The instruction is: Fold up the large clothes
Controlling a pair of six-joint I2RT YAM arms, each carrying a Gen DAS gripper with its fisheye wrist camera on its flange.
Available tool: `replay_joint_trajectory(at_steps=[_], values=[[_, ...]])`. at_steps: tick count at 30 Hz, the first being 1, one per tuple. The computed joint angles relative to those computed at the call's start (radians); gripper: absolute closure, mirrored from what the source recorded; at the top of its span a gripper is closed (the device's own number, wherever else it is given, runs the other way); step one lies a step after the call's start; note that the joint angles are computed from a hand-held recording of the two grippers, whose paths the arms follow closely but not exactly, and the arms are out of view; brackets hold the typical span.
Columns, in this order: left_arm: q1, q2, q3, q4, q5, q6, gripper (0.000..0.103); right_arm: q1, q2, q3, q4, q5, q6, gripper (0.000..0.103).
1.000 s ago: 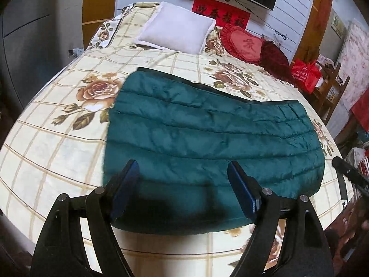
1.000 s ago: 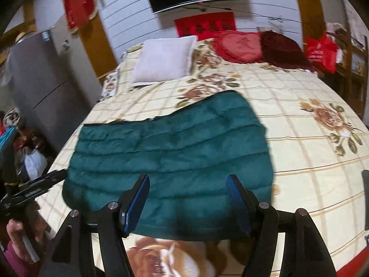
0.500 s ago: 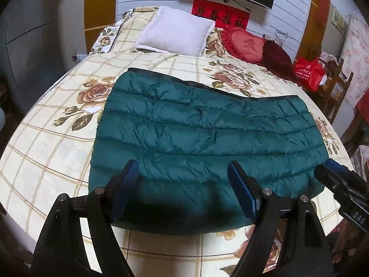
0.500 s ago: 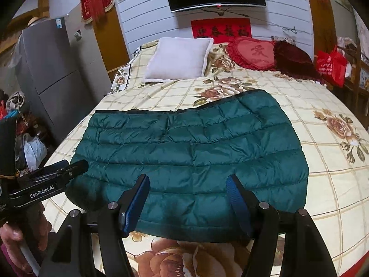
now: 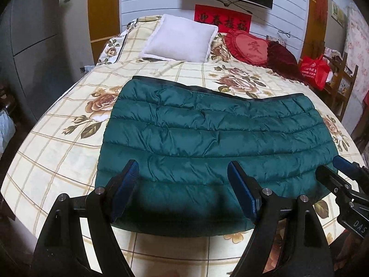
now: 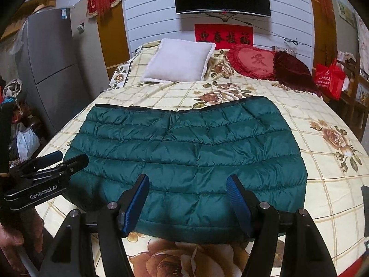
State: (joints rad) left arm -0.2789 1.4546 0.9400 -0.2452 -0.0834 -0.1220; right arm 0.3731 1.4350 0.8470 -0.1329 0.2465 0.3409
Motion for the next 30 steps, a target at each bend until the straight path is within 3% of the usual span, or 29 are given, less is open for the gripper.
replay_joint_trajectory(at_steps=[4,9,30], values=[[-0.011,0.000,-0.006,0.005,-0.026,0.000,0.023,-0.004,0.008,0.005,-0.003,-0.002,0.022,0.035],[-0.021,0.007,-0.012,0.013,-0.039,-0.002,0.023,-0.013,0.011,0.004,0.000,-0.007,0.055,0.027],[-0.015,0.030,-0.013,0.022,-0.011,-0.008,0.023,-0.008,0.028,0.024,-0.034,0.026,0.064,0.026]])
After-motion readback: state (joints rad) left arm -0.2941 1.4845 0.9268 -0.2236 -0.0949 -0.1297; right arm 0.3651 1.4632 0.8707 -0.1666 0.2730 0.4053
